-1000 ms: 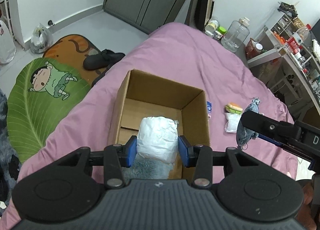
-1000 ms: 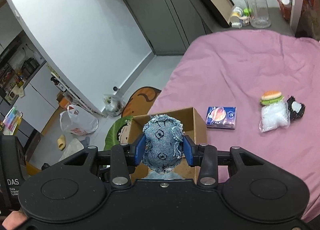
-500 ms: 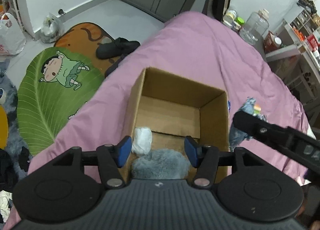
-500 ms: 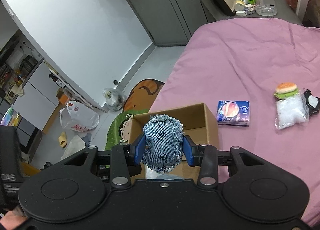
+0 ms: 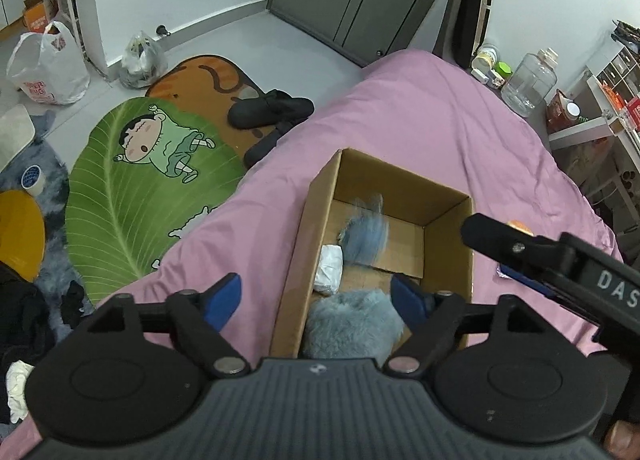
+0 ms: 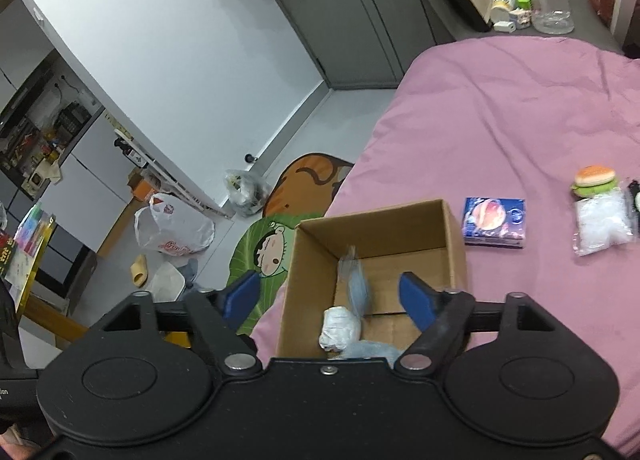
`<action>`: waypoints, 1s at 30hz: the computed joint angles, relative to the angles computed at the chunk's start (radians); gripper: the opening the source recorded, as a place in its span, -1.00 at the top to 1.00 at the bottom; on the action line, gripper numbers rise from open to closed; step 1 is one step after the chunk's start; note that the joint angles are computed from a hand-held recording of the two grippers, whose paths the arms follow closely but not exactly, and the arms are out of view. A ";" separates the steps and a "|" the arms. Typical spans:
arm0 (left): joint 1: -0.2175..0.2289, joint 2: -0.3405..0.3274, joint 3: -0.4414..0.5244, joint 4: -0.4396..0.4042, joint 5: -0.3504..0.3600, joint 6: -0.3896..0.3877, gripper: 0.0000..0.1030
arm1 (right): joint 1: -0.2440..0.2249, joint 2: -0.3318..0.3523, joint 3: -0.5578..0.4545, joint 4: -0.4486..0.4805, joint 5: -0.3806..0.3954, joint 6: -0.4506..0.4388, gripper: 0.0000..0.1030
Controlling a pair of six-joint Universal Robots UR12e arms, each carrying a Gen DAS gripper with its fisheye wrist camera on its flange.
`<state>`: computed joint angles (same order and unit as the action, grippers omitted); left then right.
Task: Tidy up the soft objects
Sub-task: 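Lower the white bundle and denim plush into the box and open both tools, then move both tools away from the box toward the bubble-wrap bag and black lace item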
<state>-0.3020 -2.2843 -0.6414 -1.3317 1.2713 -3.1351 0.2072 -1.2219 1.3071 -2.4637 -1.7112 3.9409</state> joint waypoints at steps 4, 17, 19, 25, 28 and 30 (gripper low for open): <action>-0.007 0.017 -0.017 0.012 0.011 0.006 -0.80 | 0.002 -0.021 0.016 0.003 -0.010 -0.004 -0.57; -0.025 0.107 -0.140 0.124 0.011 0.017 -0.99 | 0.011 -0.104 0.090 -0.028 -0.069 -0.026 -0.79; -0.029 0.120 -0.157 0.140 0.017 0.017 -0.99 | 0.011 -0.120 0.106 -0.034 -0.079 -0.029 -0.88; -0.040 0.155 -0.207 0.178 0.002 0.024 -0.99 | 0.004 -0.174 0.158 -0.041 -0.086 -0.020 -1.00; -0.046 0.173 -0.235 0.204 -0.006 0.009 -0.99 | -0.001 -0.203 0.188 -0.039 -0.097 -0.001 -1.00; -0.052 0.184 -0.249 0.218 0.000 0.009 -0.99 | -0.005 -0.224 0.207 -0.040 -0.103 -0.002 -1.00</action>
<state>-0.3542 -2.1004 -0.8900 -1.1136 1.2712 -3.1261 0.2024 -1.4457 1.5144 -2.5040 -1.8141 3.9390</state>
